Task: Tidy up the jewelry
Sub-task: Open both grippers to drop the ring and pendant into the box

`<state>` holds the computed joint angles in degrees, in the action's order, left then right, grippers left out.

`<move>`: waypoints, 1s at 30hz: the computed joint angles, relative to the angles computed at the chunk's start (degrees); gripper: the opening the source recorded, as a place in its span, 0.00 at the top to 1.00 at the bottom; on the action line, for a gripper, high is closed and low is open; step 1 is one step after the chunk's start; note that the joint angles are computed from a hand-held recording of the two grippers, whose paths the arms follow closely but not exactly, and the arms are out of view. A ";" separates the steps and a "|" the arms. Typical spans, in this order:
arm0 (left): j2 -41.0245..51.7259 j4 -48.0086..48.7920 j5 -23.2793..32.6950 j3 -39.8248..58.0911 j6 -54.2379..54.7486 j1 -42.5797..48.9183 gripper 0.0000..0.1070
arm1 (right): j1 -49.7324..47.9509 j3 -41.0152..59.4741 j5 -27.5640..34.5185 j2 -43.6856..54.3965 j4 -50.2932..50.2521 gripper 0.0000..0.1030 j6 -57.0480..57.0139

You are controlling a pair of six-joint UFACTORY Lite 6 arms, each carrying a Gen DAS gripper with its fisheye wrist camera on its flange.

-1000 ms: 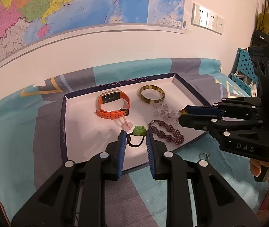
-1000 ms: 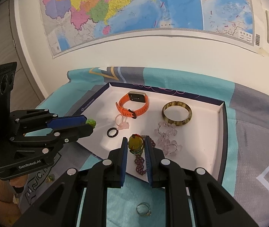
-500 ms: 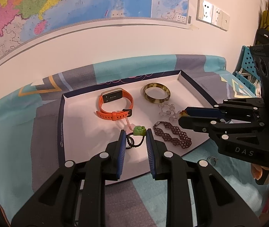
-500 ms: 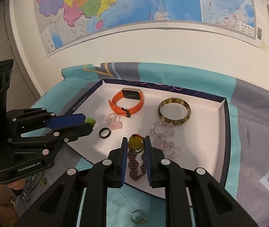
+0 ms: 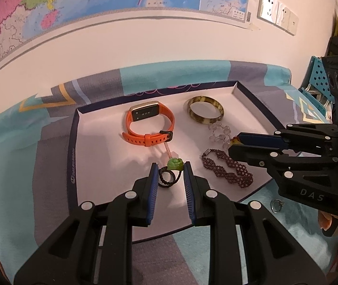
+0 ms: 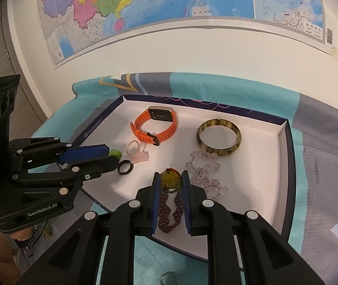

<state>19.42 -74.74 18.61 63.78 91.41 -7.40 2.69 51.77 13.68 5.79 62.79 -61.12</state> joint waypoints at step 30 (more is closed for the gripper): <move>2.62 5.95 1.02 2.23 -6.82 1.15 0.66 | -0.34 1.07 -1.47 1.53 -0.72 0.80 2.83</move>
